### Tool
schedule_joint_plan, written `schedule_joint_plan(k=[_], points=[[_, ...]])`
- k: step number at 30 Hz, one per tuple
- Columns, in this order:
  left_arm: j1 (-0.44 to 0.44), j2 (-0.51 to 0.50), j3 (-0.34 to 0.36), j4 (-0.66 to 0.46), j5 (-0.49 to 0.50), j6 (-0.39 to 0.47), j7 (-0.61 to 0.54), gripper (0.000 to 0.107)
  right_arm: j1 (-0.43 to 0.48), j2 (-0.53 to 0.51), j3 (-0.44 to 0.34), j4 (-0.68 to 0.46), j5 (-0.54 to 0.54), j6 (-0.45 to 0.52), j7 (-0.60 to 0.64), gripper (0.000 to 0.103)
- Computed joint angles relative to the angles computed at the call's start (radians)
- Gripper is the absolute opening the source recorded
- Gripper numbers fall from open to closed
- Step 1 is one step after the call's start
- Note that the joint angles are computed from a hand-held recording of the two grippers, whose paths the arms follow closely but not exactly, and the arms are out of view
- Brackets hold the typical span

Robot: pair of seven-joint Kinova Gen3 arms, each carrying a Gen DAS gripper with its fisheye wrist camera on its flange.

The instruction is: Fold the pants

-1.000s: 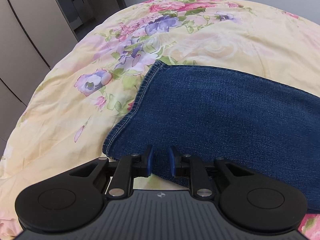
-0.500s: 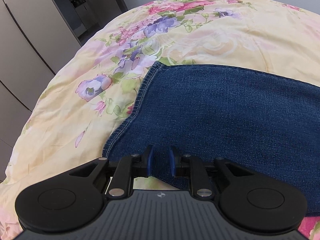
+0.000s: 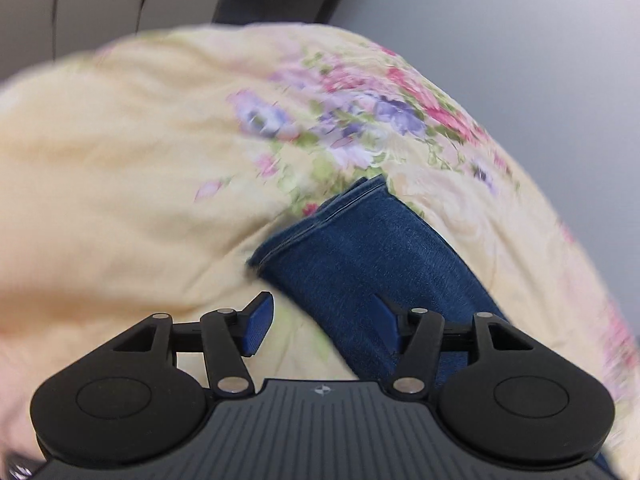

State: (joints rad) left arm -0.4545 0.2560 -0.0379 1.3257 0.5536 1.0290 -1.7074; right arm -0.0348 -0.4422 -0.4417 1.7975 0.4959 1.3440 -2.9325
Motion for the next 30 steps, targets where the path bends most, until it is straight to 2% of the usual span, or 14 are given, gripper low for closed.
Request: schedule_joint_plan(k=[3,5,7,9,11,12,13,17,20,22,23,25,30], points=[[-0.139,0.046,0.067,0.017,0.122,0.050,0.024,0.066,-0.033,0.099,-0.079,-0.080,0.024,-0.009,-0.006,0.031],[-0.232,0.068,0.136,0.052,0.203,0.029,0.024,0.066,-0.074,0.172,-0.118,-0.134,0.043,-0.014,-0.014,0.031],[-0.275,0.083,0.164,0.092,0.285,-0.006,-0.011,0.066,-0.117,0.258,-0.154,-0.196,0.067,-0.003,-0.018,0.031],[-0.243,0.102,0.132,0.091,0.318,-0.016,-0.040,0.066,-0.162,0.348,-0.176,-0.257,0.097,0.001,-0.008,0.031],[-0.167,0.118,0.055,0.074,0.333,-0.024,-0.073,0.064,-0.213,0.433,-0.188,-0.319,0.128,0.009,0.003,0.030],[-0.147,0.127,0.039,0.066,0.336,-0.027,-0.086,0.063,-0.236,0.470,-0.186,-0.346,0.138,0.004,0.015,0.026],[-0.139,0.136,0.042,0.059,0.328,-0.037,-0.095,0.063,-0.260,0.506,-0.183,-0.376,0.145,0.000,0.033,0.021],[-0.095,0.155,0.056,0.021,0.243,-0.082,-0.117,0.062,-0.353,0.664,-0.163,-0.524,0.181,-0.001,0.124,0.010],[-0.077,0.153,0.069,0.019,0.212,-0.122,-0.129,0.051,-0.417,0.781,-0.145,-0.659,0.202,0.004,0.192,0.006],[-0.078,0.152,0.078,0.020,0.210,-0.135,-0.137,0.034,-0.463,0.858,-0.122,-0.752,0.214,0.000,0.239,0.001],[-0.078,0.154,0.082,0.017,0.209,-0.138,-0.141,0.031,-0.486,0.895,-0.107,-0.798,0.220,-0.005,0.264,0.001],[-0.068,0.150,0.081,0.014,0.189,-0.154,-0.144,0.017,-0.517,0.966,-0.085,-0.891,0.216,-0.017,0.322,0.000],[-0.076,0.158,0.095,0.001,0.183,-0.151,-0.169,0.013,-0.598,1.130,0.015,-1.122,0.221,0.015,0.423,0.000]])
